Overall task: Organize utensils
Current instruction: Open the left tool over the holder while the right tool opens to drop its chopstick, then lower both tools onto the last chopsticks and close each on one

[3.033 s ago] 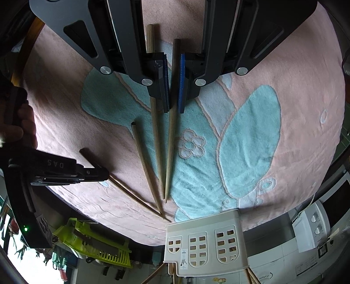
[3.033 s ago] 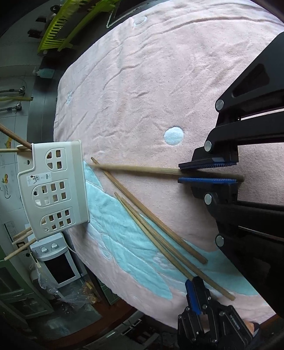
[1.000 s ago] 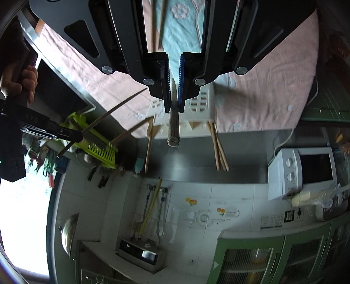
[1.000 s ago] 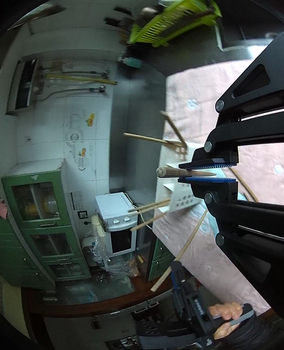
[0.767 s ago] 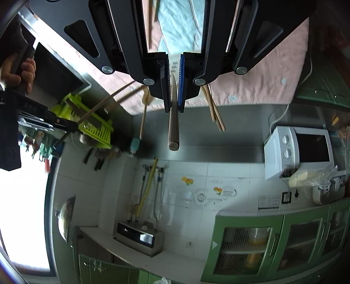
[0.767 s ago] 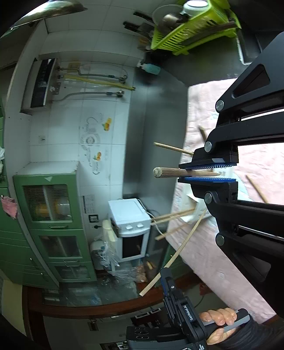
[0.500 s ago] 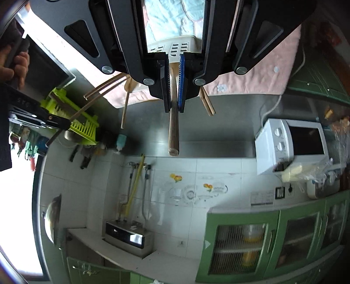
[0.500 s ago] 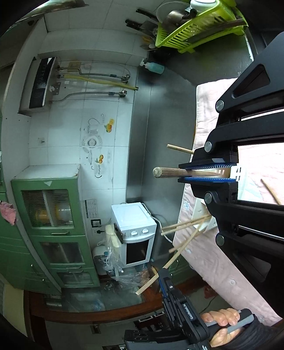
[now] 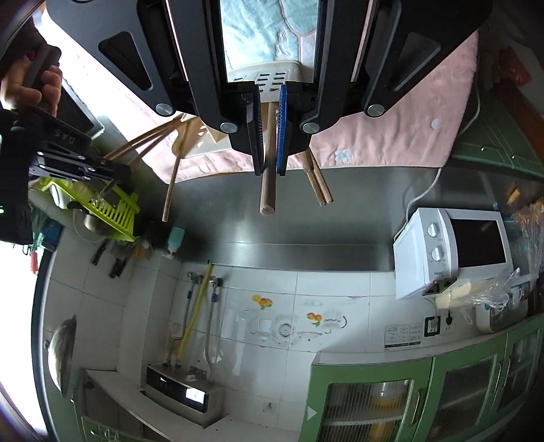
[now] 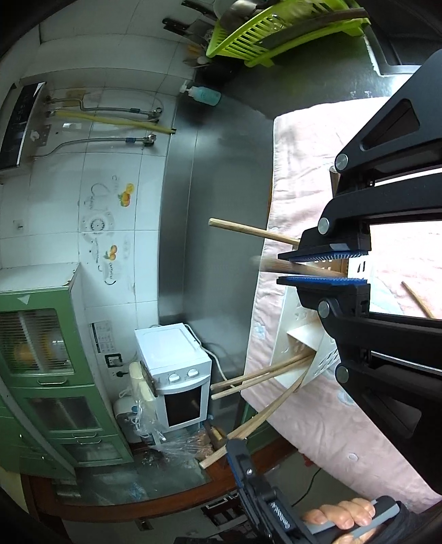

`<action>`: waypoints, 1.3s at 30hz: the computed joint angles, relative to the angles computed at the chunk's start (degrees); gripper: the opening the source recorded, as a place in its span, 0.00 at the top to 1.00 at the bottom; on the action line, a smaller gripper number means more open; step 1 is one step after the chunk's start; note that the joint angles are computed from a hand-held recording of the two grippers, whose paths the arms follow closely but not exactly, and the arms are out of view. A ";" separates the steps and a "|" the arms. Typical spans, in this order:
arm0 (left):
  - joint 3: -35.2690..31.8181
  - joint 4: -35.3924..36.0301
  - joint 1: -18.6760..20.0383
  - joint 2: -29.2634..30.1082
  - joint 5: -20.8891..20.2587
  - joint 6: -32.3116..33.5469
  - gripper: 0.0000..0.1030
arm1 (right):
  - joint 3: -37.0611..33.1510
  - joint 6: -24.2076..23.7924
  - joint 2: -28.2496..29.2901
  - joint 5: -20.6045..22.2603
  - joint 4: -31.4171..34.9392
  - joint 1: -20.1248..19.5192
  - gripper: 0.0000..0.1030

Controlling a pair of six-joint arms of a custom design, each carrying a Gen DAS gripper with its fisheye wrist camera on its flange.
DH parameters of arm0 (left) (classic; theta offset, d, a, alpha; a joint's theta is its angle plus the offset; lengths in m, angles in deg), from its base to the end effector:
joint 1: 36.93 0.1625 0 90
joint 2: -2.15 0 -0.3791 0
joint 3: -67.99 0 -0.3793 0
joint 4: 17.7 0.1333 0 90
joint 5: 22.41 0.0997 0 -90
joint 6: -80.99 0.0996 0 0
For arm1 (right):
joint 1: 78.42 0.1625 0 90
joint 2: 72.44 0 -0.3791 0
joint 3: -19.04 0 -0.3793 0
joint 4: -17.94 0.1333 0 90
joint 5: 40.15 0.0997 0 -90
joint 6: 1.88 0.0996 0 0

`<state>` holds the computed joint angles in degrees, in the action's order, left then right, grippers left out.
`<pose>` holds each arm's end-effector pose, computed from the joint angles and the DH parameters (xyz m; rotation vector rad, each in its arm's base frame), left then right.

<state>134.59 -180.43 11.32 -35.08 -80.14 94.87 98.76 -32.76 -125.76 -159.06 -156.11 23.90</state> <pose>-0.3687 -0.6932 0.2131 0.9280 2.3857 -1.1584 0.2311 -0.6591 0.3355 0.5343 -2.2213 1.1345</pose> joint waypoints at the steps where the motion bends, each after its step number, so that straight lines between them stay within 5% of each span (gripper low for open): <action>1: 0.31 -0.35 -0.08 -0.10 0.19 0.04 0.92 | 0.09 -0.16 0.08 -0.19 -0.66 0.03 0.86; 3: 0.98 -0.58 -0.17 -0.67 0.22 -0.09 0.89 | 0.83 -0.23 -0.25 0.14 -2.04 0.18 0.74; 12: 9.78 -4.10 -1.33 -6.68 1.52 -1.58 0.87 | 12.01 -2.42 -5.31 -1.02 -12.25 2.25 0.72; 15: 14.60 -6.86 -2.20 -9.32 3.63 -0.51 0.74 | 17.45 -2.36 -6.99 -2.36 -16.20 3.07 0.72; 24: 29.05 -9.29 -3.12 -18.00 4.35 -2.22 0.71 | 32.32 10.89 -9.54 0.62 -12.03 0.31 0.72; 39: 44.58 -11.04 -1.34 -26.45 7.48 -7.10 0.69 | 35.92 27.29 -3.47 3.74 -11.42 -3.32 0.84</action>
